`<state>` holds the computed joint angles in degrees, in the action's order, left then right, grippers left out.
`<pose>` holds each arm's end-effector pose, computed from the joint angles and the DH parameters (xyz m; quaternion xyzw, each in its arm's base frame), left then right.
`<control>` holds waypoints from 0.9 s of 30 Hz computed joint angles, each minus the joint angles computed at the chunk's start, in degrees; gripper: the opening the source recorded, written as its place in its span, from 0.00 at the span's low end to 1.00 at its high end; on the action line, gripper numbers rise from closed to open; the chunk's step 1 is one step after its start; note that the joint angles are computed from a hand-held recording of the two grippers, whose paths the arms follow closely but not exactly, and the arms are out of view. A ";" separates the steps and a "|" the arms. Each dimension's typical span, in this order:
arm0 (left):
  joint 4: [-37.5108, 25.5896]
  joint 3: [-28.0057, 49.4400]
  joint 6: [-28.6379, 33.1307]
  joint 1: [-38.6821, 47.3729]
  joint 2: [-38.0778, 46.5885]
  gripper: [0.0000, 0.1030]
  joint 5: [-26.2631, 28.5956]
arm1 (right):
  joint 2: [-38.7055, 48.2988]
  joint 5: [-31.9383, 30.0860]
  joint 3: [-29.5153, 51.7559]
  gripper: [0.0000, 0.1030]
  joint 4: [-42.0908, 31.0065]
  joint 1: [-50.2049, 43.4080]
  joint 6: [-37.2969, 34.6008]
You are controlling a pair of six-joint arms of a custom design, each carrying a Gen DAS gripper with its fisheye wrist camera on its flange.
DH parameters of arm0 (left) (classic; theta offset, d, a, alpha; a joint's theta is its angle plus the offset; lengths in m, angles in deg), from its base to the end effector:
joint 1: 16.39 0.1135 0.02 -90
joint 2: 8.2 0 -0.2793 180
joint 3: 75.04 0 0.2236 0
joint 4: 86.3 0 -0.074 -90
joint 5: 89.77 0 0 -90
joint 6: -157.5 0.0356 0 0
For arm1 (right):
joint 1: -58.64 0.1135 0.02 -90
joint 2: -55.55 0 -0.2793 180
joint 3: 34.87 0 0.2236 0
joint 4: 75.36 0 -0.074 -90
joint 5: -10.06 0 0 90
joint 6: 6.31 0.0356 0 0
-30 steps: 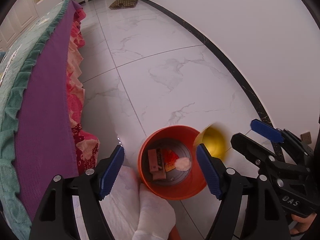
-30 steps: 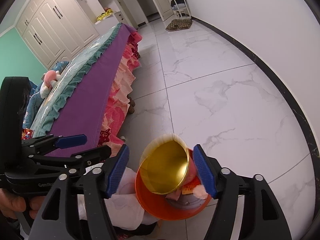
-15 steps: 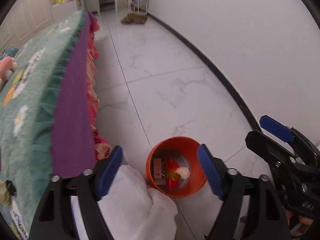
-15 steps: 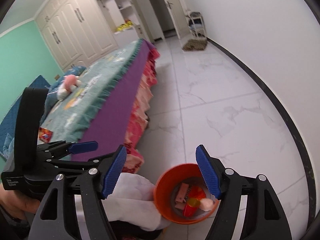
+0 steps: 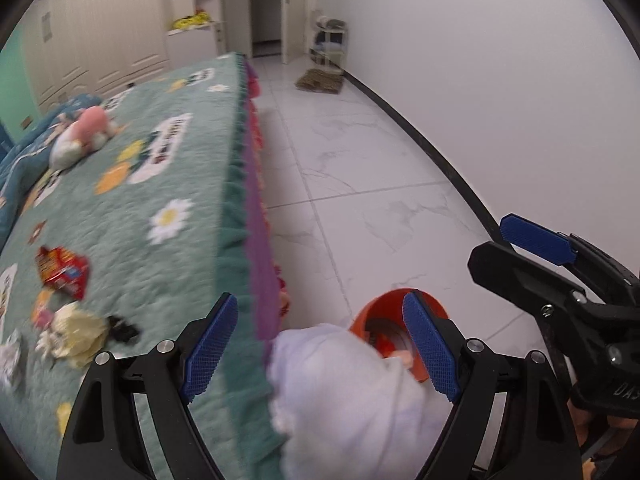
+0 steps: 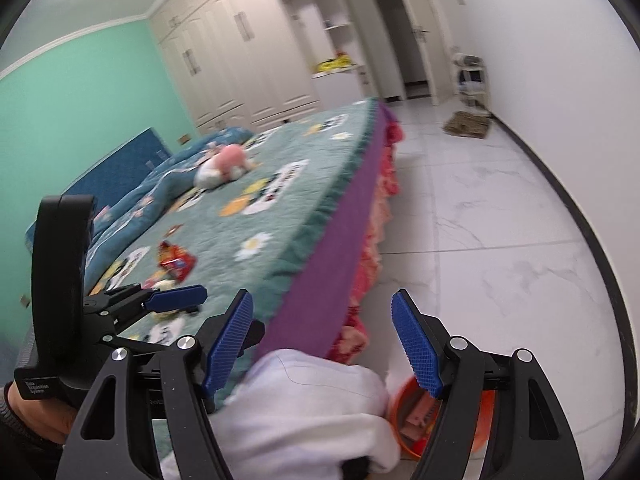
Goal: Collect trash
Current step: 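Move both open tools back over the bed toward the trash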
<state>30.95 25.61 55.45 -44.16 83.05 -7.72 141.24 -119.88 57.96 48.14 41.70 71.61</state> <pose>0.2783 -0.1410 0.3416 0.1079 0.9411 -0.0449 0.3173 0.2811 -0.0617 0.3429 -0.0811 0.8856 0.2283 0.3962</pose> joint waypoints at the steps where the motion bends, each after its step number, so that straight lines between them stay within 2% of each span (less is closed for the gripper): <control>1: -0.06 -0.48 0.10 1.03 -0.87 0.82 0.08 | -0.36 0.21 0.23 0.70 -0.05 2.08 0.77; 8: -0.53 -7.06 1.13 12.28 -9.51 0.83 1.68 | -1.48 4.25 0.41 0.70 2.60 16.58 6.02; 15: -2.17 -11.89 6.44 28.97 -15.61 0.83 6.11 | 4.11 9.87 4.20 0.70 6.72 32.04 10.77; 21: -0.92 -13.67 11.86 39.05 -14.16 0.83 9.35 | 12.02 13.54 9.88 0.70 7.49 39.94 11.35; 27: 2.64 -12.54 13.38 42.59 -7.60 0.83 11.85 | 16.95 15.00 14.16 0.70 6.35 41.52 11.31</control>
<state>33.59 13.06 68.83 -1.57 75.44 4.13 158.19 -104.89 72.12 54.49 83.22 82.92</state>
